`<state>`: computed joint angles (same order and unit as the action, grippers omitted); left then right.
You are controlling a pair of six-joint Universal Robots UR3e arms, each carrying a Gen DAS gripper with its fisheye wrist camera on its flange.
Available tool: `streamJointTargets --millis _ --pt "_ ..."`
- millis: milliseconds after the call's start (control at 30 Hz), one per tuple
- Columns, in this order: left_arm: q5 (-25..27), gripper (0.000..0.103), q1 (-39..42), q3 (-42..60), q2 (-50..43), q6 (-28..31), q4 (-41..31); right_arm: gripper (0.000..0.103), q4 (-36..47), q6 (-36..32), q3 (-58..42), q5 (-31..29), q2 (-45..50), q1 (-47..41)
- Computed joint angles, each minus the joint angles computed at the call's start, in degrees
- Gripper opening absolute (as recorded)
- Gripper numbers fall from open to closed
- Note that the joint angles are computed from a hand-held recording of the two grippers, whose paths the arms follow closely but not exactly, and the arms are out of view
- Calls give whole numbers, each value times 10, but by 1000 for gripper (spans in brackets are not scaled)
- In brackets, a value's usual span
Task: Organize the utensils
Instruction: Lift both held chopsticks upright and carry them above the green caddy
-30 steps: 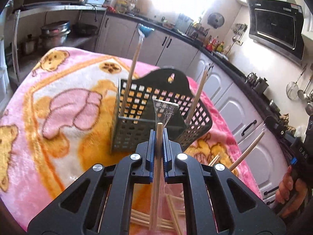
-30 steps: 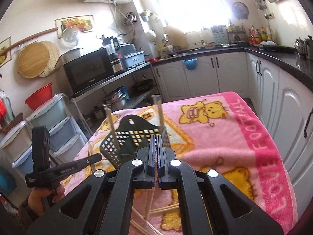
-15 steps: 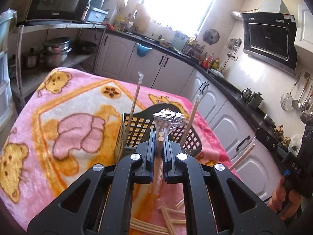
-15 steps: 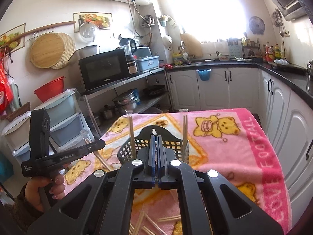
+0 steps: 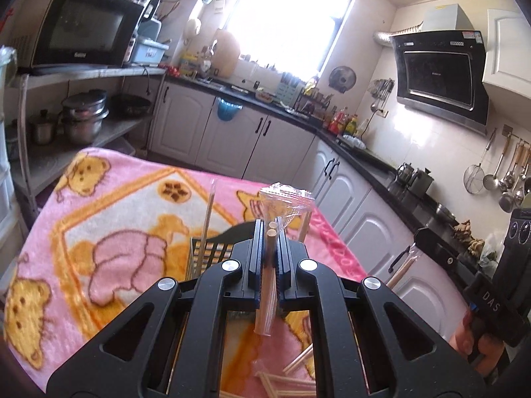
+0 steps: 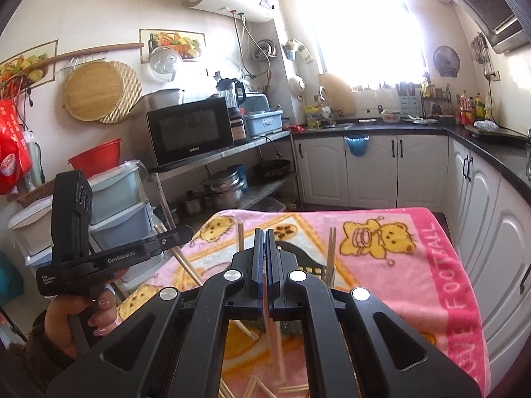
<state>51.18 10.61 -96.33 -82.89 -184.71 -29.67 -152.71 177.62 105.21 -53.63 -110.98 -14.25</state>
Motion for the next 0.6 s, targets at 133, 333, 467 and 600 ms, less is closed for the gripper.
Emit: streamJointTargets --millis 133,333,467,600 --pt "-1 3 -1 26 -6 -11 7 2 -12 10 -23 3 13 -2" --pt "0 3 -2 66 -21 -24 12 2 -31 30 -68 6 36 -2" --pt "7 3 -6 93 -35 -31 19 2 -41 39 -108 -4 62 10" --pt "12 3 -7 115 -44 -37 22 2 -48 49 -153 -14 94 22"
